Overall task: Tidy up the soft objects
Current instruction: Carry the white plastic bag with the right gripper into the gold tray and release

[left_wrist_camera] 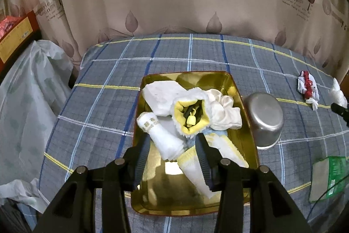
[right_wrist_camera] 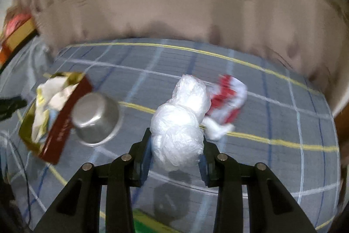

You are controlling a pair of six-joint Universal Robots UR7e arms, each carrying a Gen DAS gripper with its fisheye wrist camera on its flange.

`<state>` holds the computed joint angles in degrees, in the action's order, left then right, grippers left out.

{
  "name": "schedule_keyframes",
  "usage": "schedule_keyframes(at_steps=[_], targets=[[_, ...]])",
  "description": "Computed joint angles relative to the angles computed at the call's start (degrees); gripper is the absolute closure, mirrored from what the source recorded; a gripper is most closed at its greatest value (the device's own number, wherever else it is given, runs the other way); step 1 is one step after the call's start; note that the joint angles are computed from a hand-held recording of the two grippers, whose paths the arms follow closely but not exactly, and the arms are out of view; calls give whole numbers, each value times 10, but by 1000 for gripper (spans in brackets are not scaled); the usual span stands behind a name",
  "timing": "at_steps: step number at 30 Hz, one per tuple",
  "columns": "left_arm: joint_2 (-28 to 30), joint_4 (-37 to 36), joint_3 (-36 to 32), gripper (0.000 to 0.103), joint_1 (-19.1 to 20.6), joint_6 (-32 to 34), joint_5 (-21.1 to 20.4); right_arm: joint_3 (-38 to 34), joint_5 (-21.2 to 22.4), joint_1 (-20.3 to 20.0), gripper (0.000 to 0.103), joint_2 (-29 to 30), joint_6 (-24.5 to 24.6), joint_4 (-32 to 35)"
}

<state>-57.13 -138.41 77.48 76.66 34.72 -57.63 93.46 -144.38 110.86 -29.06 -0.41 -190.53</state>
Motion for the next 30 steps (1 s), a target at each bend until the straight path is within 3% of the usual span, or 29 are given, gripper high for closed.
schedule_keyframes(at_steps=[10, 22, 30], targets=[[-5, 21, -5, 57, 2, -6, -13, -153, 105, 23, 69, 94, -29, 124], [-11, 3, 4, 56, -1, 28, -5, -334, 138, 26, 68, 201, -72, 225], [-6, 16, -22, 55, 7, 11, -11, -430, 153, 21, 68, 248, -79, 268]])
